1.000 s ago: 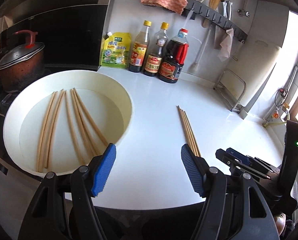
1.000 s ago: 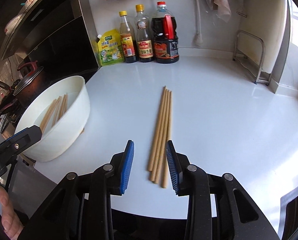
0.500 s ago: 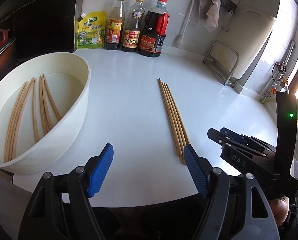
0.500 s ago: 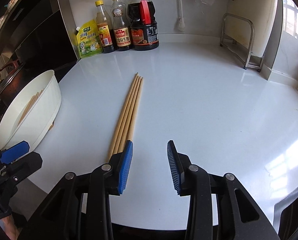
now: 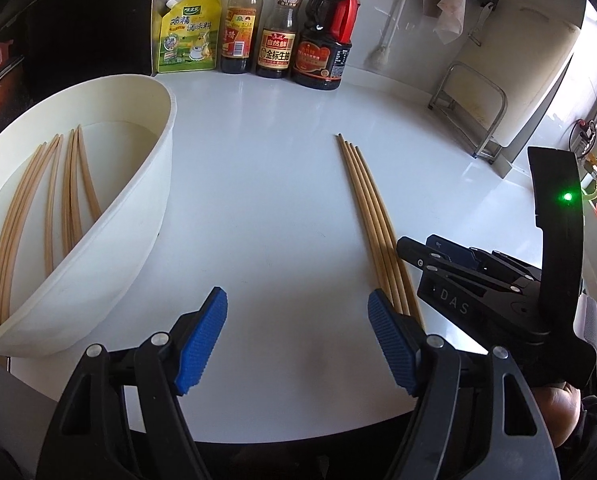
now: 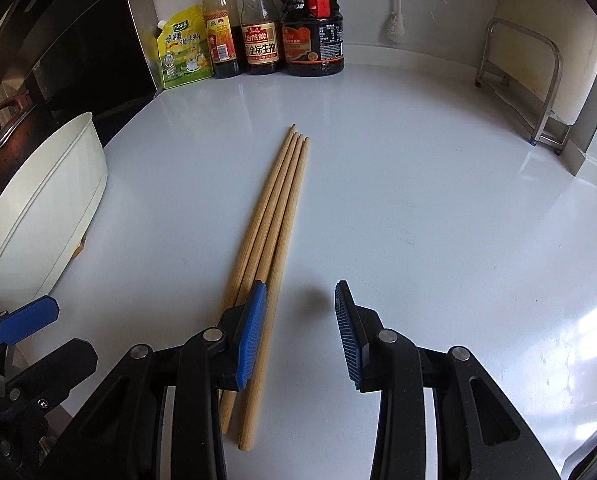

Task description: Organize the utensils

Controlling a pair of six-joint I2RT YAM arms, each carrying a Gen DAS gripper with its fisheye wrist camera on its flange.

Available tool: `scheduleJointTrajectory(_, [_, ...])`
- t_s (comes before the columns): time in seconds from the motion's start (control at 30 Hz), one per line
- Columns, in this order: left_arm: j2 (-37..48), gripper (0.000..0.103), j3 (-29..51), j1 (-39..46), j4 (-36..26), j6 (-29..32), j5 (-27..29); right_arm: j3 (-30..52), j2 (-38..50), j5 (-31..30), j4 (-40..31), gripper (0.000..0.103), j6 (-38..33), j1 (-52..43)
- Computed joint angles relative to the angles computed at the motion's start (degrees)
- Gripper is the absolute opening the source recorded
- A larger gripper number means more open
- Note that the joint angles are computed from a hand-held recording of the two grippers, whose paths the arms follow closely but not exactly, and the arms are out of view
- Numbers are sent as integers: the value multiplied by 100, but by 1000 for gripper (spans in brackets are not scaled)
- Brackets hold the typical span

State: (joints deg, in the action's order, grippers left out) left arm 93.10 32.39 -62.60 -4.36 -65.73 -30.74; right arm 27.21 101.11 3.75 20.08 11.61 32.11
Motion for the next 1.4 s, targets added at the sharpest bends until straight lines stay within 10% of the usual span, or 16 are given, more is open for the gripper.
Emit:
scheduleJointTrajectory(0.27, [109,71,100,101,-20,27,90,125,186,433,-42,33,-173,197])
scheduleJointTrajectory(0.4, [203,71,218,177,-37,68,105,154,186,502,-94,7,-381,204])
scheduleJointTrajectory(1.1, [1841,74,1786,743,-181,763,286,-492,-244,-846,321,7,-908,-1732])
scheduleJointTrajectory(1.4, [2125,77,2058,817,-270,909,191,-530,-214,-1133,483,24,-929,-1994])
